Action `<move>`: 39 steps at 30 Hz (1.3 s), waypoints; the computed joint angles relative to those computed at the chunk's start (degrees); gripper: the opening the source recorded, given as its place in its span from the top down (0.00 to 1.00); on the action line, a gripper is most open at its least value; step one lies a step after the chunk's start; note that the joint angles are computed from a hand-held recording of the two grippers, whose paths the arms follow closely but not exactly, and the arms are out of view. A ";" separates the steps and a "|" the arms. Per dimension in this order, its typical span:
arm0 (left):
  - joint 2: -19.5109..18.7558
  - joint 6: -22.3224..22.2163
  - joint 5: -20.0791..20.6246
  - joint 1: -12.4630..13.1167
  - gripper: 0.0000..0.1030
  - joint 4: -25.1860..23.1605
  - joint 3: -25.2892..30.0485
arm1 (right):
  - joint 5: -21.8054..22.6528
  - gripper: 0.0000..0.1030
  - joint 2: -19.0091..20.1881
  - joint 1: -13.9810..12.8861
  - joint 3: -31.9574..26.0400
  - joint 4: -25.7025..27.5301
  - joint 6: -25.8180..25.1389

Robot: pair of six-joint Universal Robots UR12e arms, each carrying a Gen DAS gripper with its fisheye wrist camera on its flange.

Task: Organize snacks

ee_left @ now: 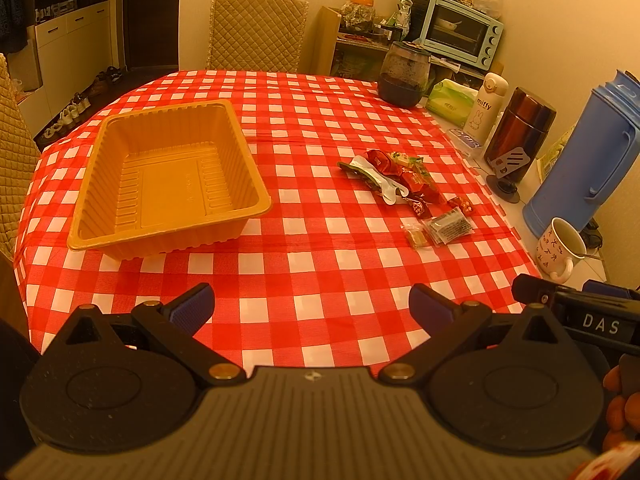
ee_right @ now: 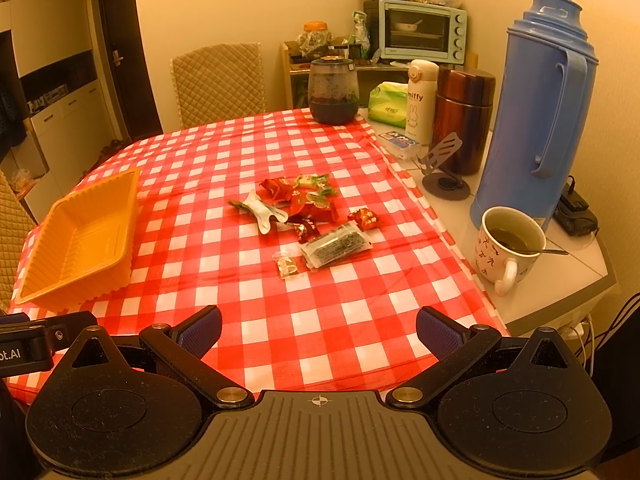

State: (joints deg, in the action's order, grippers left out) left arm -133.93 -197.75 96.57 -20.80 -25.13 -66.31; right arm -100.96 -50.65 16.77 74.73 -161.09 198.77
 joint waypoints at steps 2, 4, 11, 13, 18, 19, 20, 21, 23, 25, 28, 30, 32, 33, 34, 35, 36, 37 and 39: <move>-0.01 -0.05 0.04 -0.01 0.00 -0.03 0.01 | 0.02 0.01 0.01 0.00 -0.04 0.06 0.06; 0.00 -0.07 0.02 0.00 0.00 0.00 0.00 | 0.03 0.01 0.00 -0.02 -0.03 0.07 0.02; -0.03 -0.09 0.02 -0.04 0.00 -0.15 0.12 | -0.05 0.01 0.03 0.00 -0.11 0.17 0.04; -0.03 -0.09 -0.01 -0.03 0.00 -0.08 0.09 | 0.01 0.01 0.04 -0.01 -0.11 0.15 0.09; -0.03 -0.14 -0.04 -0.03 0.00 -0.06 0.09 | 0.07 0.01 0.00 -0.05 -0.01 0.08 0.10; -0.03 -0.14 -0.03 -0.04 0.00 -0.09 0.08 | -0.03 0.01 0.06 -0.01 -0.08 0.08 0.08; -0.05 -0.18 -0.11 -0.05 0.00 -0.23 0.17 | -0.01 0.01 0.04 -0.04 -0.04 0.03 0.16; -0.05 -0.26 -0.30 -0.02 0.00 -0.29 0.20 | -0.05 0.01 0.10 -0.05 -0.09 0.03 0.25; -0.14 -0.47 -0.70 0.06 0.00 -0.41 0.36 | -0.13 0.01 0.17 -0.17 -0.05 -0.18 0.52; -0.55 -0.70 -0.72 -0.17 0.00 -0.80 1.11 | -0.33 0.01 0.51 -0.34 -0.19 -0.46 0.88; -1.59 -0.76 -1.28 -0.17 0.00 -1.32 2.50 | -0.16 0.01 1.13 -0.80 -0.39 -1.25 1.50; -2.53 -0.84 -2.35 0.13 0.00 -1.65 3.60 | -0.13 0.01 1.62 -1.15 -0.66 -1.56 1.82; -3.81 -1.00 -3.35 0.34 0.00 -2.08 5.25 | 0.07 0.01 2.24 -1.51 -1.09 -1.84 2.47; -4.49 -0.99 -3.78 0.38 0.00 -2.29 6.15 | 0.36 0.01 2.61 -1.76 -1.40 -1.87 2.69; -5.21 -0.81 -4.17 0.42 0.01 -2.60 7.13 | 0.73 0.01 3.00 -1.99 -1.79 -1.82 2.92; -5.94 -0.63 -4.21 0.40 0.01 -2.93 8.17 | 1.28 0.01 3.48 -2.26 -2.27 -1.82 3.29; -6.73 -0.39 -3.99 0.35 0.01 -3.29 9.30 | 1.88 0.01 3.93 -2.52 -2.73 -1.82 3.81; -7.51 0.04 -3.86 0.32 0.01 -3.72 10.41 | 2.62 0.01 4.38 -2.81 -3.15 -1.95 4.52; -9.07 0.71 -3.99 0.34 0.01 -4.58 12.71 | 4.46 0.13 5.56 -3.43 -4.46 -1.69 6.11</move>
State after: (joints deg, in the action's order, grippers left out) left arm -143.00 -197.05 92.59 -20.47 -29.71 -53.60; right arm -96.51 -45.08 13.35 70.27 -162.78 204.88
